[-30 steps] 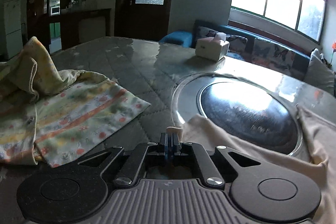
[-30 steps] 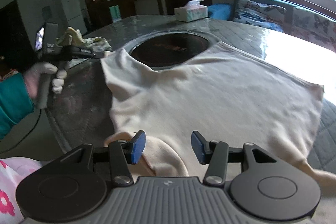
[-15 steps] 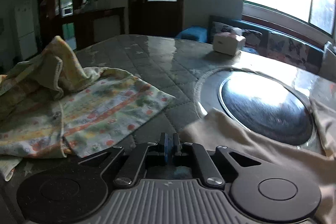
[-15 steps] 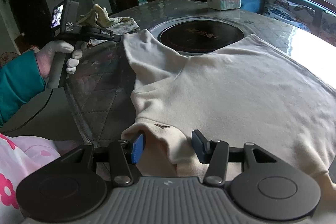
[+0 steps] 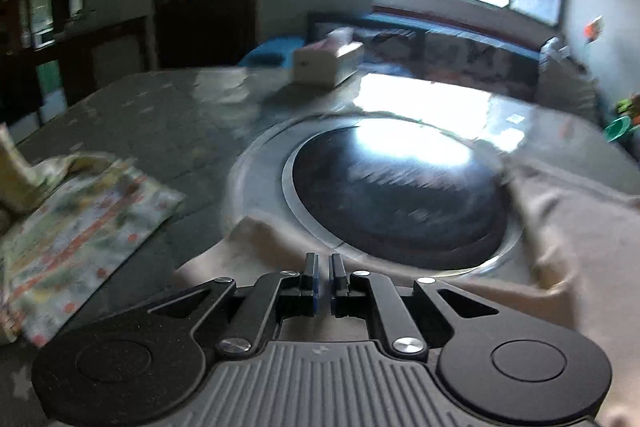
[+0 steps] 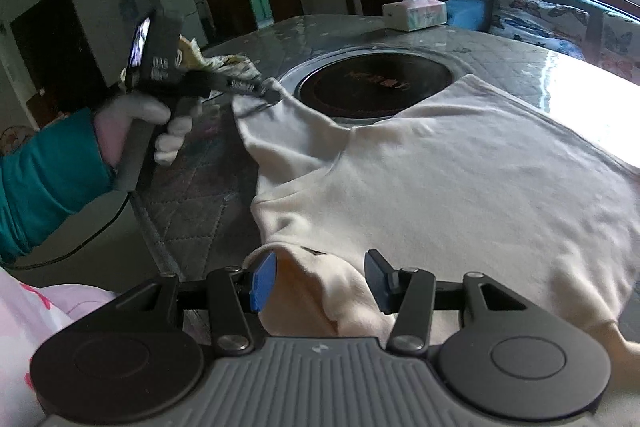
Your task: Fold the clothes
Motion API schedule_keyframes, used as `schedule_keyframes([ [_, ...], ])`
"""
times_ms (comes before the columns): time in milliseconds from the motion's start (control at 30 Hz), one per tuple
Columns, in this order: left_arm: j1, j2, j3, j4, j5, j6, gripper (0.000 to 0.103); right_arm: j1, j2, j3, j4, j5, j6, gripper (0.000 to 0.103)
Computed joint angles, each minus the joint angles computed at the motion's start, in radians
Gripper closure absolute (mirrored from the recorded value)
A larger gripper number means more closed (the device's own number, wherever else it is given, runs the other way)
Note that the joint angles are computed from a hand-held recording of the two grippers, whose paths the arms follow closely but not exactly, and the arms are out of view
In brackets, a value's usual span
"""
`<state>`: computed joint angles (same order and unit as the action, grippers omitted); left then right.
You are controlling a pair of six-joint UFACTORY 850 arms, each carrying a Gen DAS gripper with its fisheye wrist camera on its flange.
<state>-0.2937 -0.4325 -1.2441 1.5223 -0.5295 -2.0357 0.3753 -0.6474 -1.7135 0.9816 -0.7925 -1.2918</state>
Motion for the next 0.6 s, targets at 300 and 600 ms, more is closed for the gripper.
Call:
schedule_keyframes([
  [300, -0.025, 0.026, 0.009, -0.043, -0.081, 0.005, 0.096, -0.041, 0.022, 0.032, 0.05, 0.115, 0.033, 0.054],
  [600, -0.056, -0.036, -0.129, 0.374, 0.32, -0.309, 0.096, -0.063, -0.012, 0.004, 0.073, 0.252, 0.11, 0.053],
])
